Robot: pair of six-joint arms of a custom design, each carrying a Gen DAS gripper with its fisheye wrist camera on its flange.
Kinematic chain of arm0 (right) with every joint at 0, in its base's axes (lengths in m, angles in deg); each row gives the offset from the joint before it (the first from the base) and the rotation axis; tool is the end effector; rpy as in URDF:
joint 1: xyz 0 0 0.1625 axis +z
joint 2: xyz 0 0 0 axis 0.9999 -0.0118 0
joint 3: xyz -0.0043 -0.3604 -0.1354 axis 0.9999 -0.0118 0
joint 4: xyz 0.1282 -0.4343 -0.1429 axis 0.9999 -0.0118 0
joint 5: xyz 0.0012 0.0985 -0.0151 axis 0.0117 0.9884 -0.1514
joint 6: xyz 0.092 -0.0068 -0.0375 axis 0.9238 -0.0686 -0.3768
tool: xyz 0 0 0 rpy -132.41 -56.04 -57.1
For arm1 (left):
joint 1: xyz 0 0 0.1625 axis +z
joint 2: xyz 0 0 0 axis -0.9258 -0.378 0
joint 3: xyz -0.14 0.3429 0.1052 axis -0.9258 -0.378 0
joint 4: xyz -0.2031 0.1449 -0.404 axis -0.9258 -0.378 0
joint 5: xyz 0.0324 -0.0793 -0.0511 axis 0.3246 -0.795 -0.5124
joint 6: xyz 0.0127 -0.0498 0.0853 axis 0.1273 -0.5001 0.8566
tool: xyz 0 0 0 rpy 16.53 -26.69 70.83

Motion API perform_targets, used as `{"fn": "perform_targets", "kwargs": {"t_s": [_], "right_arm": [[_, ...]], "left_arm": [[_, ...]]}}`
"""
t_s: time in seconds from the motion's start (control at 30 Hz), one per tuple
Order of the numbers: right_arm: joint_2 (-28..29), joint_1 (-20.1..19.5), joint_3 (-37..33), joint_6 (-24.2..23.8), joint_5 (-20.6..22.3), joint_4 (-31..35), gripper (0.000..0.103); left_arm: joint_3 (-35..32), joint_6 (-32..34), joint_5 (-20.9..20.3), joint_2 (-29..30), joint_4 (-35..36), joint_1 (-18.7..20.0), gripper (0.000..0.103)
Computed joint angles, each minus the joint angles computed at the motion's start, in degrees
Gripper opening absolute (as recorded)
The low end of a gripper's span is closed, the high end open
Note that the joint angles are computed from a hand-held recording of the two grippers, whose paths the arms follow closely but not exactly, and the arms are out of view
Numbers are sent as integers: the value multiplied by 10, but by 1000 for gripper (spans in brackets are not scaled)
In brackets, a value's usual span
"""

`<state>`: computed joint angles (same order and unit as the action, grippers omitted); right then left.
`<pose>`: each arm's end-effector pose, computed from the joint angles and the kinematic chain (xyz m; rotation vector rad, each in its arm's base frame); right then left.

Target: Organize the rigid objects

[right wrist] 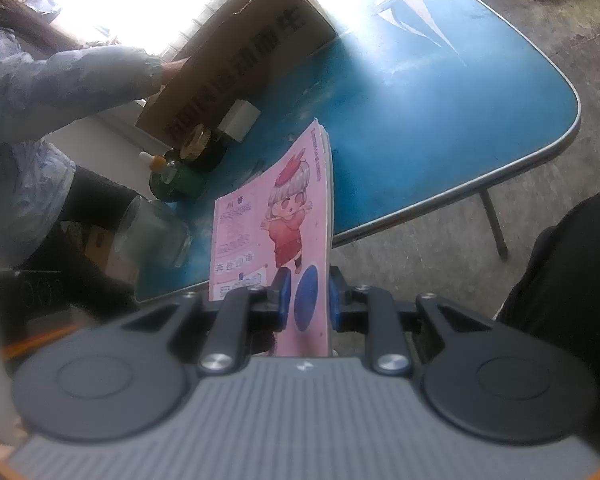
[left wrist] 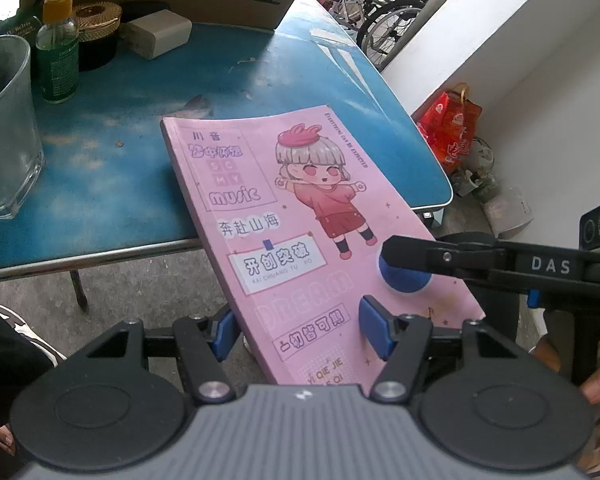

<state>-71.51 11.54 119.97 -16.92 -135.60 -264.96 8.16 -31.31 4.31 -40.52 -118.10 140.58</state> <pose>0.1975 -0.5302 0.0490 -0.4200 -2.6778 1.2292 -0.0688 -0.7215 0.1585 1.0117 2.8180 -0.0237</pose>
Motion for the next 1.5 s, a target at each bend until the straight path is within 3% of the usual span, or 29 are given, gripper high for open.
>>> {"fn": "perform_targets", "kwargs": {"t_s": [1.5], "right_arm": [[-12,8,14,-20,-3,-23,19]], "left_arm": [[25,20,-18,-23,-25,-4,64]]}}
